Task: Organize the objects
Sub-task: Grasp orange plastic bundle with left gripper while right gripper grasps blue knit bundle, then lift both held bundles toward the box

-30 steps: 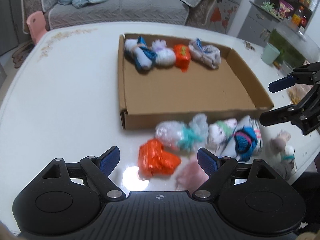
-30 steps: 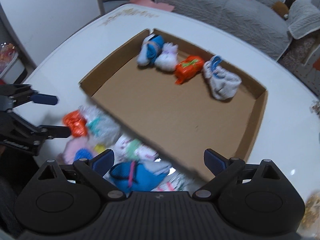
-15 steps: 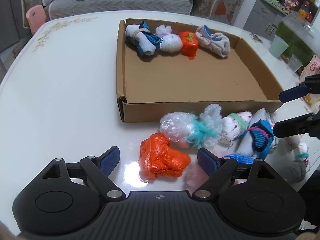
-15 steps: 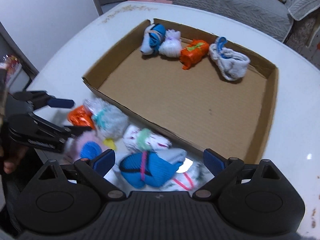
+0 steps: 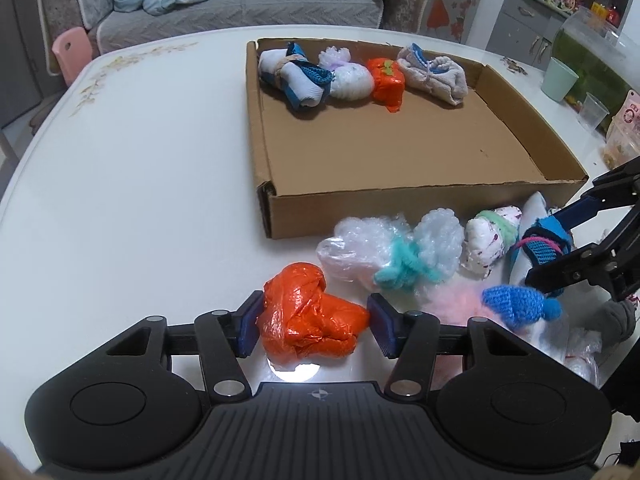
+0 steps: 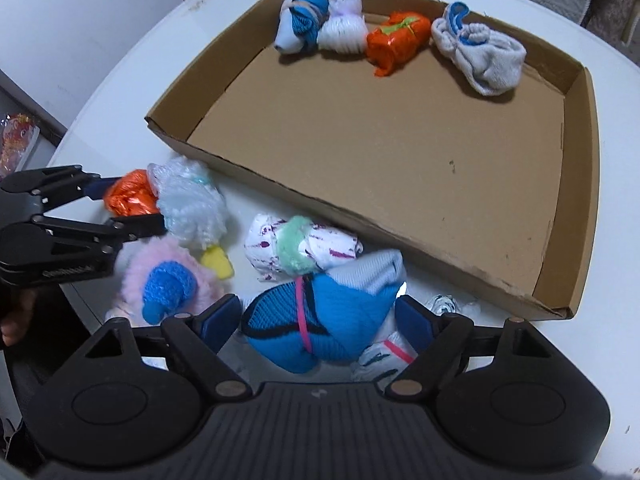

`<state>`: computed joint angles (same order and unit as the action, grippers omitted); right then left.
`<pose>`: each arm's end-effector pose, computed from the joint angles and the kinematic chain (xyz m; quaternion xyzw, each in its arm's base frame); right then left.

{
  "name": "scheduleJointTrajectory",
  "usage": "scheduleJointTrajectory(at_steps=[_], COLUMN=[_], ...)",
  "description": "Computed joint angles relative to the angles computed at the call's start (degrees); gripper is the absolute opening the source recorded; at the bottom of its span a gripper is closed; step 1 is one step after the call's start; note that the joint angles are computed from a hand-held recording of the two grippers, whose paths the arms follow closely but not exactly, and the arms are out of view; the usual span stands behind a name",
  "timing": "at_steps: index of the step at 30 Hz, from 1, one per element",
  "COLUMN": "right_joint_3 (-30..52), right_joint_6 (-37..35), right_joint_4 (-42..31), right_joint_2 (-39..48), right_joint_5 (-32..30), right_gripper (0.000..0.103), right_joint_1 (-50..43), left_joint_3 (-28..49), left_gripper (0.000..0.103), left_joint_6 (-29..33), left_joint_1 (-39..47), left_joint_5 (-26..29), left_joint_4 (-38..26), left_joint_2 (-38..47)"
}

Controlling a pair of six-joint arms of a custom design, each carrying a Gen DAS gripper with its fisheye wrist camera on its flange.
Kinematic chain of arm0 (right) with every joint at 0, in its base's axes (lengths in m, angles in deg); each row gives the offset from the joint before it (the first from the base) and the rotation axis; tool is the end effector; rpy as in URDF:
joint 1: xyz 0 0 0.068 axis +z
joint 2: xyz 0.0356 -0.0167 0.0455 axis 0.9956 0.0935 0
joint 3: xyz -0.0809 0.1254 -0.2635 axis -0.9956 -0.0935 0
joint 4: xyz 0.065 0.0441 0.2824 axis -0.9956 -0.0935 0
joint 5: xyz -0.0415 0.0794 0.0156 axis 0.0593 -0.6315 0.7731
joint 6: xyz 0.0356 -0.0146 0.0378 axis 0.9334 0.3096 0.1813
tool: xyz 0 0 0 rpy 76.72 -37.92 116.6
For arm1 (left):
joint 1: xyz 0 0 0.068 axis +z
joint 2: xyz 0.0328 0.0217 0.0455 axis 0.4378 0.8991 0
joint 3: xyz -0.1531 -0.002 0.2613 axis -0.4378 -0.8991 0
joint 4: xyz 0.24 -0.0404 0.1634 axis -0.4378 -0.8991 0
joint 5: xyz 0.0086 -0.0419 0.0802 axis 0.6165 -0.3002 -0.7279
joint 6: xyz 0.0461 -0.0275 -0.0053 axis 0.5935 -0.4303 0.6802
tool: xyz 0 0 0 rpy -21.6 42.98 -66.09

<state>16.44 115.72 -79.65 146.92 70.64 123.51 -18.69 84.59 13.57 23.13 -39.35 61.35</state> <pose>0.2051 0.1675 0.1494 -0.1127 0.9773 0.1156 0.1373 0.3967 -0.1058 0.0555 0.5660 0.7734 -0.1981 0.2056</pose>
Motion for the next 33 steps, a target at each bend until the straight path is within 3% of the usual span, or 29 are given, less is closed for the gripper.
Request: scheduleJointTrajectory(at_steps=[5,24,28,31,33], right_joint_3=[-0.03,-0.83,-0.91,-0.72,-0.43], right_joint_6=[-0.55,-3.24,-3.22,-2.92,-2.96], right_joint_4=[-0.88,-2.36,-2.77,-2.5,-1.97], right_joint_2=[-1.21,-8.32,-9.45,-7.54,-5.22], right_joint_5=[0.66,0.44,1.01,1.35,1.38], right_gripper=[0.066,0.061,0.055,0.044,0.045], right_joint_1=[0.93,-2.89,-3.07,-2.54,-1.91], left_joint_3=[0.38,2.54,2.99,2.95,3.11], left_gripper=[0.061,0.06,0.06,0.06,0.06], left_joint_6=[0.69,0.8,0.63,0.9,0.79], left_joint_1=[1.31,3.72,3.84,3.71,3.61], left_joint_5=[0.5,3.1,3.77,3.6,3.59], left_joint_4=[0.21,-2.51,-3.39,-3.45,-3.68], left_joint_2=[0.21,-1.17,-1.47,-1.52,-1.23])
